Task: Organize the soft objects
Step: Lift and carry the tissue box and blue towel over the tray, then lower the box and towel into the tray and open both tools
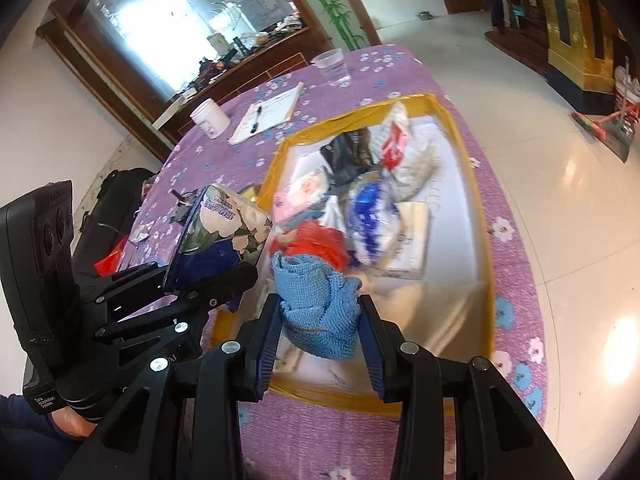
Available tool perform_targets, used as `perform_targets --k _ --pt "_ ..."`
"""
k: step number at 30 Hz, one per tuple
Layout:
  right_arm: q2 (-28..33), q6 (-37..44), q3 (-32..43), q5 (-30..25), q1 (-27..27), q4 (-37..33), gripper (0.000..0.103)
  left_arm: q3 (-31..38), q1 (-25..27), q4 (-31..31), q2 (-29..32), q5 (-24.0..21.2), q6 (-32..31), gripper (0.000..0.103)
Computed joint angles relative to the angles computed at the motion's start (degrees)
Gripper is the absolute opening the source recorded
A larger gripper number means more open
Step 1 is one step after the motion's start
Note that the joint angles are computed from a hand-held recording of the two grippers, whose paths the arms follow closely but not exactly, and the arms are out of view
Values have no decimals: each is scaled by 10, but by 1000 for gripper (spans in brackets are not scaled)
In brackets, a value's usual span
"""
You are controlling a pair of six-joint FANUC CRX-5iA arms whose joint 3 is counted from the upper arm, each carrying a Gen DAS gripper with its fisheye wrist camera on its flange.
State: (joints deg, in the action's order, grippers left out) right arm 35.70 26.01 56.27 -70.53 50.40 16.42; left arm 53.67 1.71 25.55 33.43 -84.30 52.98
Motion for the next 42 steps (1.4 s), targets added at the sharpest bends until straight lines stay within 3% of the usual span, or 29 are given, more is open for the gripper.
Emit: perform_targets --k 10,25,42 --pt "-19 -19 -34 -5 -3 -2 42 8 -15 -5 13 -7 -4 19" --pt "11 -1 12 -31 -19 -27 42 14 -24 -17 22 1 -4 19" --pt "43 26 66 -57 -35 -48 42 107 -30 -24 86 -19 30 19"
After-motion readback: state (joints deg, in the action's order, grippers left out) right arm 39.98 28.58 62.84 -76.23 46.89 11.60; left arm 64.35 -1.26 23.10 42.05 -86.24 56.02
